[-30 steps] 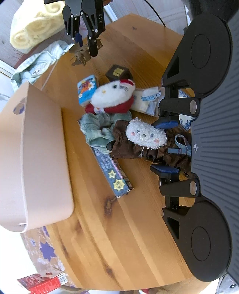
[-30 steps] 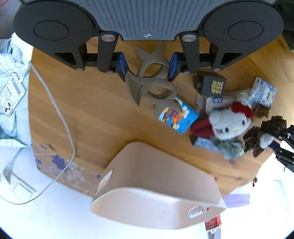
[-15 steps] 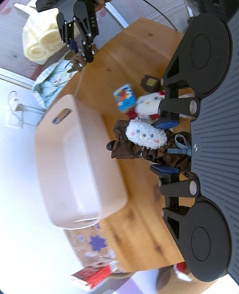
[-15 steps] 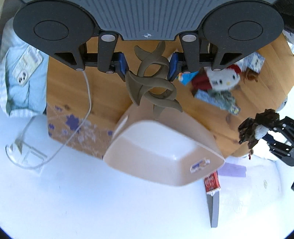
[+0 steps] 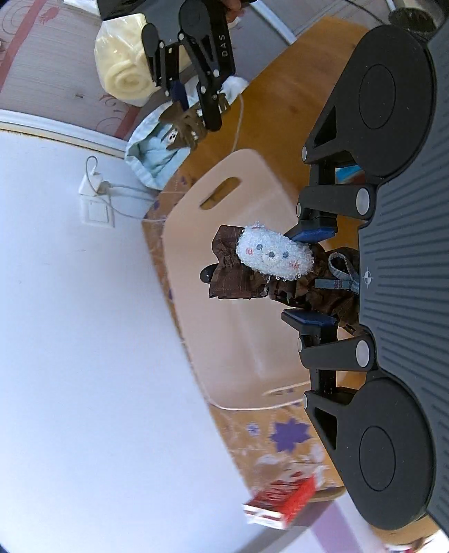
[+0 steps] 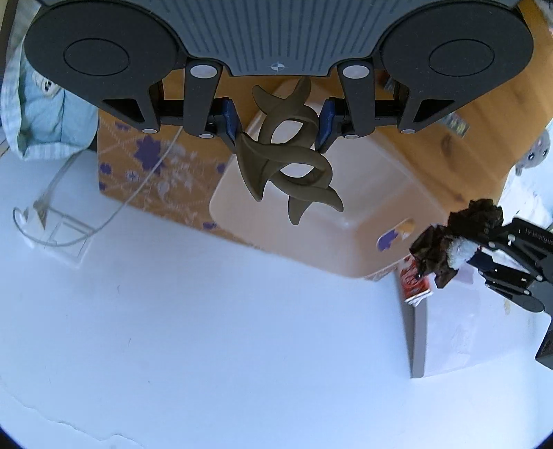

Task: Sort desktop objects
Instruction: 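Lift both held items and carry them over the cream basket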

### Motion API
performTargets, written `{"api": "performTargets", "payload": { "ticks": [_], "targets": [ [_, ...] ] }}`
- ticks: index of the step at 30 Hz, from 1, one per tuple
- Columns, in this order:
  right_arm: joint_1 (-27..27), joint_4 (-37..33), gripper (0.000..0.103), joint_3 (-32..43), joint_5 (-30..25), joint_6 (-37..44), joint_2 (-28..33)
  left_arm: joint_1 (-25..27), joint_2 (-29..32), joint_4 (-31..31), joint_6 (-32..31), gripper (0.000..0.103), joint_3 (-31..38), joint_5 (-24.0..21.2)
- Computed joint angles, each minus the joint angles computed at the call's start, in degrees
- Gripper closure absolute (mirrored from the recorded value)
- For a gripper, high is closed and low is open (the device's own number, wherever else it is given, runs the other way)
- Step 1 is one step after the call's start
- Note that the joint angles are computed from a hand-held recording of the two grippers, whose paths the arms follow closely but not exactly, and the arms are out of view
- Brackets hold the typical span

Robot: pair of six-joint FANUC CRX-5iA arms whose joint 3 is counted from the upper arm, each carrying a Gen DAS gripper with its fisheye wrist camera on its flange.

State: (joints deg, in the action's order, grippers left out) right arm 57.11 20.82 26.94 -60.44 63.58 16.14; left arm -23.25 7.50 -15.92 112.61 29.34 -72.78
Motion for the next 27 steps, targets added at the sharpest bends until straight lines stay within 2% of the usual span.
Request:
{"api": "performTargets", "payload": {
  "ticks": [5,12,16,21,27],
  "targets": [
    [-1.33,-1.1,0.061,7.22,-1.25,1.15,5.69,0.79,4.3,-0.52,-2.2,0.062,3.95,0.64],
    [-2.26,-3.21,0.061,18.07,-6.42,3.65,14.46,0.98,9.71,-3.91,-1.78,0.062,7.87,-1.52],
    [-2.47,-4.24,0.061,23.22,-10.67,4.25,18.81,2.27,12.75,-4.12,-0.38,0.062,9.49,-5.51],
    [-2.5,-5.47,0.061,27.94,-16.11,5.84,23.21,4.42,14.47,-1.71,1.27,0.062,8.12,-7.28],
    [-2.13,-5.52,0.06,33.63,-20.96,9.48,27.64,5.67,17.21,0.31,0.62,0.062,10.03,-11.72]
  ]
}}
